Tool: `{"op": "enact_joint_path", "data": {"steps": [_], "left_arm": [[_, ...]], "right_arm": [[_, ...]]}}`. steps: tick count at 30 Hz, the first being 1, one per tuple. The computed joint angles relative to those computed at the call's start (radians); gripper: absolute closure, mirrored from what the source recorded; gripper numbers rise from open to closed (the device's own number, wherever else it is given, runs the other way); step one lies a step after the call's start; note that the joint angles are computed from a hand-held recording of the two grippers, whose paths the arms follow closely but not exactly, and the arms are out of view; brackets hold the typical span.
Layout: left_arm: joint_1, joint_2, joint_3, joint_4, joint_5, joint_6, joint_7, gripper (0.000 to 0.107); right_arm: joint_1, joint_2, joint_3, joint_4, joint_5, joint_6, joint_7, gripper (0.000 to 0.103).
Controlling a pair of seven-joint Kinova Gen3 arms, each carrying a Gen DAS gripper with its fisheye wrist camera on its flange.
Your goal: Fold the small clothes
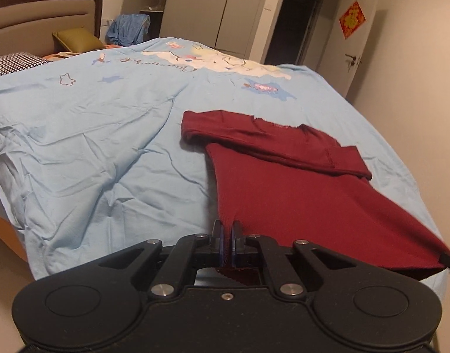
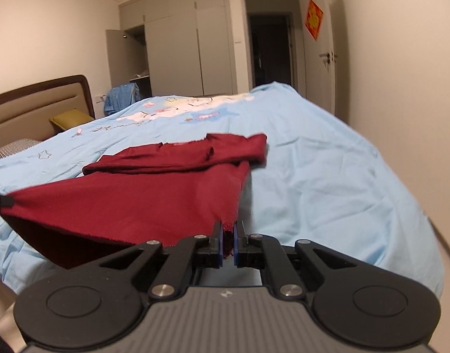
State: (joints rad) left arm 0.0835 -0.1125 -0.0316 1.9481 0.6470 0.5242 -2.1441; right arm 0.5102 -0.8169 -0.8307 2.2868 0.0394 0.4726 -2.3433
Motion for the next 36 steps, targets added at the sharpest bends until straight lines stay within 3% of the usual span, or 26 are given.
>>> {"op": "enact_joint_path", "data": {"steps": [6, 12, 17, 21, 23, 24, 26, 28, 31, 36], "left_arm": [[-0.018, 0.054, 0.016, 0.035, -0.054, 0.026, 0.027, 0.103], [-0.019, 0.089, 0.060, 0.090, -0.122, -0.064, 0.067, 0.101], [-0.017, 0.102, 0.076, 0.093, -0.162, -0.078, 0.108, 0.085], [-0.025, 0.106, 0.074, 0.082, -0.149, -0.056, 0.103, 0.057], [-0.024, 0.096, 0.077, 0.089, -0.160, -0.073, 0.118, 0.038], [-0.020, 0.088, 0.079, 0.096, -0.169, -0.091, 0.126, 0.034], [-0.010, 0.070, 0.090, 0.113, -0.224, -0.144, 0.174, 0.015], [0.003, 0.056, 0.105, 0.130, -0.298, -0.201, 0.235, 0.006], [0.030, 0.052, 0.105, 0.136, -0.352, -0.242, 0.261, 0.005], [0.062, 0.073, 0.102, 0.121, -0.366, -0.237, 0.254, 0.005]], "right_arm": [[-0.028, 0.028, -0.015, -0.001, -0.017, 0.074, -0.001, 0.096], [-0.004, 0.086, -0.086, 0.021, -0.005, 0.062, -0.024, 0.096], [0.003, 0.114, -0.123, 0.025, 0.020, 0.066, -0.025, 0.092], [0.005, 0.115, -0.142, 0.024, 0.043, 0.069, -0.018, 0.070], [0.012, 0.106, -0.156, 0.018, 0.056, 0.074, -0.007, 0.051], [0.009, 0.103, -0.157, 0.018, 0.063, 0.070, 0.004, 0.039], [-0.008, 0.104, -0.151, 0.020, 0.084, 0.058, 0.040, 0.028], [-0.015, 0.104, -0.155, 0.017, 0.106, 0.052, 0.078, 0.009], [-0.024, 0.122, -0.171, 0.010, 0.142, 0.038, 0.153, 0.001], [0.050, 0.149, -0.298, -0.018, 0.200, 0.063, 0.293, 0.001]]}}
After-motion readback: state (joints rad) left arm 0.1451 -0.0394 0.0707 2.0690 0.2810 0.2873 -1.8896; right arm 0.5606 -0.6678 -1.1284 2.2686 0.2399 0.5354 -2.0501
